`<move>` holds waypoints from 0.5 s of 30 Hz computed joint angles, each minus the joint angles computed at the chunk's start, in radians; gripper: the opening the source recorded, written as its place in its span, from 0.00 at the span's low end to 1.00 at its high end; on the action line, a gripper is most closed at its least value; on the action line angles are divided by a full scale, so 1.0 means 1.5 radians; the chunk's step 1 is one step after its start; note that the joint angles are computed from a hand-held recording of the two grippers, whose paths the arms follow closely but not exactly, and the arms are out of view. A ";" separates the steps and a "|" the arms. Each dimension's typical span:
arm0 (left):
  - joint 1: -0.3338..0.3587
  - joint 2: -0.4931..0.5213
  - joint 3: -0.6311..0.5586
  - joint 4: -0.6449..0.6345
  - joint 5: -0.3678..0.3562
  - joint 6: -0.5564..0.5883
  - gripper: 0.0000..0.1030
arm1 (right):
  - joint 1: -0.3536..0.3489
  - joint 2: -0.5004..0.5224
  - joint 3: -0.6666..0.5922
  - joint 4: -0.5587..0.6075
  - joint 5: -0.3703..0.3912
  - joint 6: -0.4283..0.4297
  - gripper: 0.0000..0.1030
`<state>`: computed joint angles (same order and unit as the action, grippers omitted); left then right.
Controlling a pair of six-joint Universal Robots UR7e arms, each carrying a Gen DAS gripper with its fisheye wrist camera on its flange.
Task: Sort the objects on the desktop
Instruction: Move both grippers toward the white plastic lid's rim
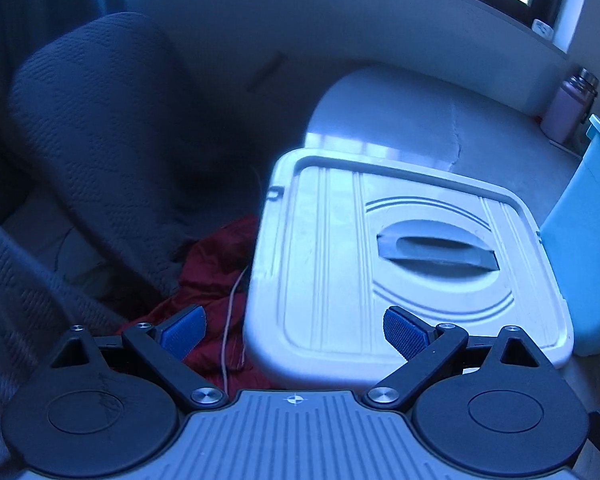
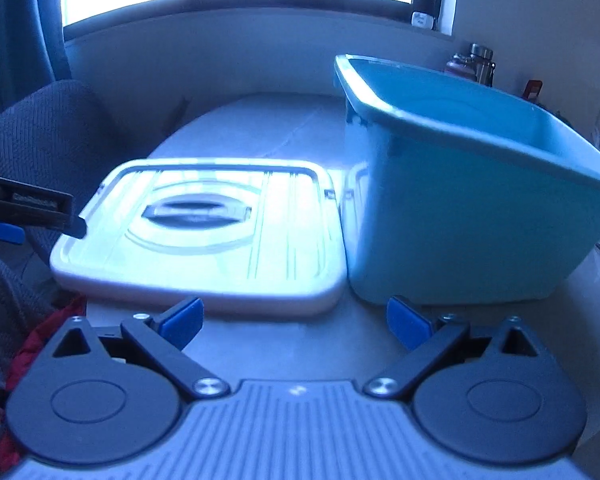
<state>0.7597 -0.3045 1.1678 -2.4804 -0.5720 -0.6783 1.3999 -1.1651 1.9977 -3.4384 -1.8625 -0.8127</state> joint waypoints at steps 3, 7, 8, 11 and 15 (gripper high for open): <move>0.019 0.003 -0.025 0.009 -0.016 0.030 0.94 | 0.003 0.010 -0.027 0.030 -0.005 0.024 0.96; 0.035 0.012 -0.047 -0.005 -0.027 0.078 0.94 | 0.008 0.031 -0.075 0.065 -0.014 0.050 0.96; 0.038 0.015 -0.056 0.002 -0.029 0.084 0.94 | 0.010 0.039 -0.089 0.070 -0.021 0.050 0.96; 0.045 0.019 -0.073 0.014 -0.032 0.101 0.94 | 0.017 0.060 -0.123 0.074 -0.038 0.054 0.96; 0.053 0.020 -0.085 0.019 -0.037 0.119 0.94 | 0.019 0.076 -0.150 0.093 -0.042 0.056 0.96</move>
<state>0.8390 -0.2739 1.0400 -2.4521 -0.6278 -0.5003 1.4291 -1.0511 1.7727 -3.2984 -1.9249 -0.7294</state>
